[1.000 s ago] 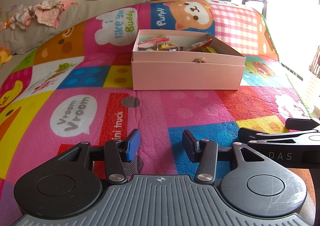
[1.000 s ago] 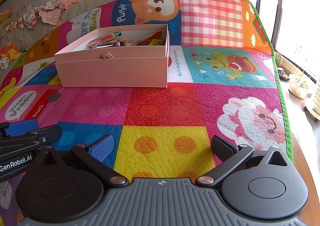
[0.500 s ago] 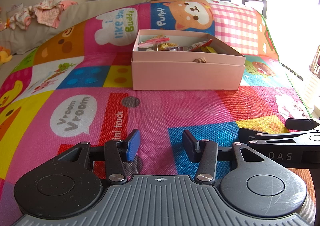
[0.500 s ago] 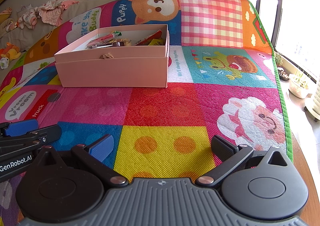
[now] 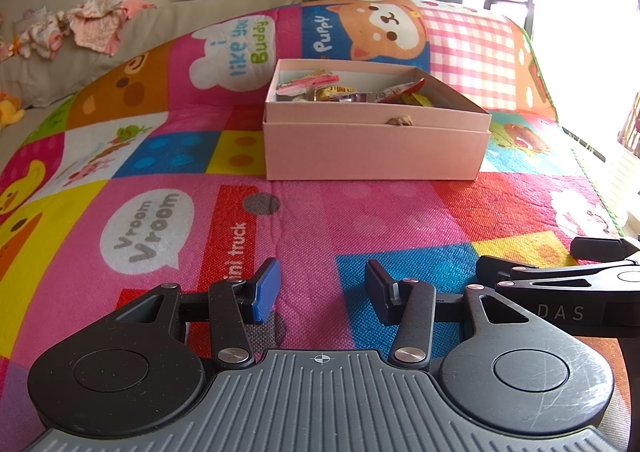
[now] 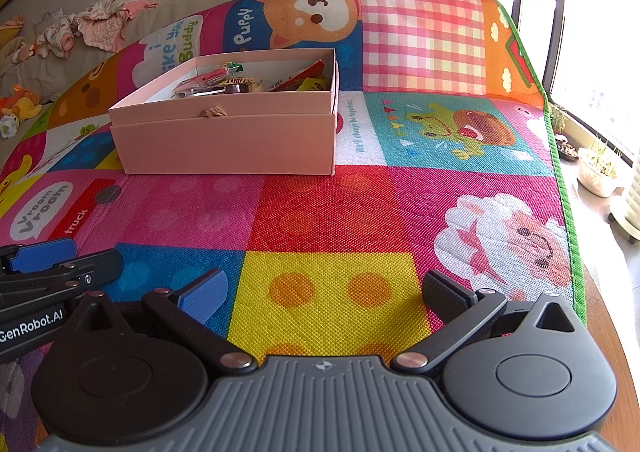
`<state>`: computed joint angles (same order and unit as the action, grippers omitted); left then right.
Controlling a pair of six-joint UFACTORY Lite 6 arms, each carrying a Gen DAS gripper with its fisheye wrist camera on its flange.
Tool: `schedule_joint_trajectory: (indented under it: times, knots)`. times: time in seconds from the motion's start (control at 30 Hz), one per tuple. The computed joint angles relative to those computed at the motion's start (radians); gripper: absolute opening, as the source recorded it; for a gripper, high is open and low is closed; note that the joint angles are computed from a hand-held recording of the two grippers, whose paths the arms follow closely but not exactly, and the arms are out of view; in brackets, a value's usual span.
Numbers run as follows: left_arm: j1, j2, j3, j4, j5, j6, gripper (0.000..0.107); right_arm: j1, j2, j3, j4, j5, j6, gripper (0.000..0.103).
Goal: Organize objects
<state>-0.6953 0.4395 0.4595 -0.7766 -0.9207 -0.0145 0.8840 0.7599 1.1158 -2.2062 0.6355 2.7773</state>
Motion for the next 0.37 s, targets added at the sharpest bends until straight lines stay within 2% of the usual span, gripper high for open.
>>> schedule_joint_trajectory:
  times: [0.23, 0.37]
  knots:
    - [-0.02, 0.015, 0.027, -0.06, 0.008, 0.022, 0.052, 0.0, 0.0, 0.0, 0.0, 0.0, 0.0, 0.103]
    - [-0.008, 0.01, 0.016, -0.031, 0.003, -0.003, 0.052, 0.0, 0.001, 0.001, 0.001, 0.0, -0.001, 0.103]
